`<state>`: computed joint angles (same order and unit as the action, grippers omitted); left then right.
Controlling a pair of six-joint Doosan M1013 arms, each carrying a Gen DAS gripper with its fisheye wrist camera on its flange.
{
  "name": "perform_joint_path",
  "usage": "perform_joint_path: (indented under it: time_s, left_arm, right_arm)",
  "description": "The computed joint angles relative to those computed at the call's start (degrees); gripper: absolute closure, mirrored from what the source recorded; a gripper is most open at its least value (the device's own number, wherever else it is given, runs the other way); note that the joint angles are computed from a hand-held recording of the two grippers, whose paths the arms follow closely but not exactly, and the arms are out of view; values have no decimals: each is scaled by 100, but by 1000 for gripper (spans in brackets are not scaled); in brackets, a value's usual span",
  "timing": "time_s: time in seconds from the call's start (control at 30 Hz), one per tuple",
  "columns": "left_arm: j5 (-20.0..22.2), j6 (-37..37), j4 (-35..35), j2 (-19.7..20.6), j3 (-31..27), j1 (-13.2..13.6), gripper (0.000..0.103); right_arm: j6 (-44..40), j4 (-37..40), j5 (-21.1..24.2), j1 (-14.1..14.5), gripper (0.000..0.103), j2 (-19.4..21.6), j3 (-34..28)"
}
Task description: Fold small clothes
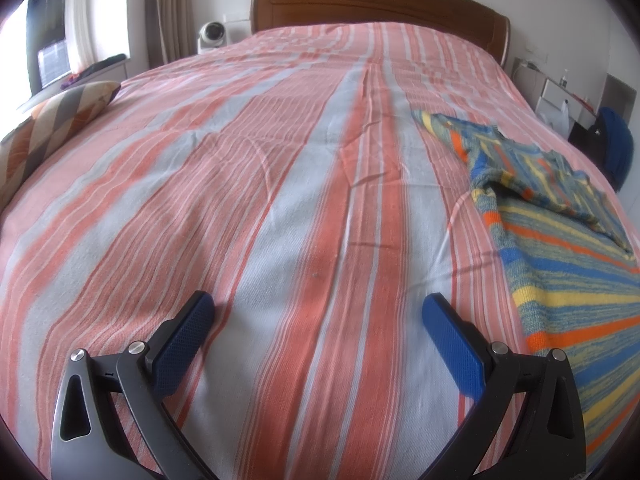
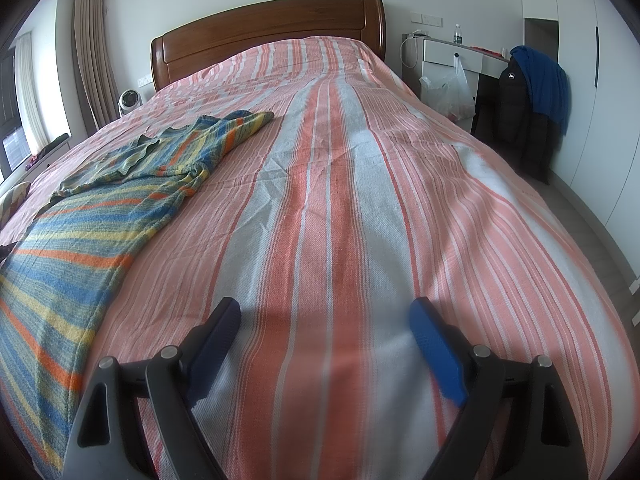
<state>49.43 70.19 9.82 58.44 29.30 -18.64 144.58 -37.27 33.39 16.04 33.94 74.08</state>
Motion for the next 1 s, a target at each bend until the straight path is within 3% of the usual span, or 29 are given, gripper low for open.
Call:
perform_joint_path:
  time_s: [0.1, 0.27, 0.37, 0.4, 0.53, 0.63, 0.67, 0.7, 0.77, 0.83, 0.87, 0.9, 0.97, 1.0]
  left_arm:
    - [509, -4, -338, 36, -265, 43, 2]
    - [229, 466, -1566, -745, 885, 157, 2]
    - [336, 729, -1920, -1168, 1522, 163, 1]
    - [405, 794, -2072, -1270, 1694, 169, 1]
    - [759, 1169, -2710, -1546, 2249, 143, 1]
    - [1043, 1269, -2696, -1571, 2385, 20, 3]
    - [1090, 1279, -2681, -1570, 2405, -10, 9]
    - [1158, 1315, -2662, -1555, 2397, -42, 22]
    - [1465, 1467, -2594, -1437, 2202, -110, 33]
    - [1626, 1514, -2479, -1367, 2088, -164, 46]
    - [1756, 1538, -2483, -1311, 2000, -176, 75]
    - [1879, 1588, -2587, -1258, 1923, -166, 97]
    - [1946, 1615, -2813, -1252, 1923, -139, 99]
    - [1906, 1621, -2842, -1295, 1976, -133, 99]
  right_arm:
    - [-36, 32, 35, -3, 17, 0, -13]
    - [-82, 66, 119, 8, 17, -3, -43]
    - [-469, 438, 523, 15, 17, 48, -264]
    - [-686, 679, 718, 22, 17, 50, -367]
    - [-2183, 2397, 620, 24, 18, -220, -324]
    - [-3588, 4413, 689, 11, 18, -448, -123]
    - [-3779, 4807, 744, 18, 18, -492, -55]
    - [-4050, 5361, 876, 21, 19, -536, 36]
    - [-4214, 5818, 1039, 51, 22, -551, 155]
    - [-4209, 5948, 1324, 100, 38, -481, 155]
    - [-4132, 5851, 1435, 137, 42, -437, 128]
    - [-4105, 5810, 1541, 164, 51, -370, 89]
    - [-4065, 5847, 1666, 176, 87, -286, 26]
    - [-4062, 5887, 1733, 166, 97, -251, -22]
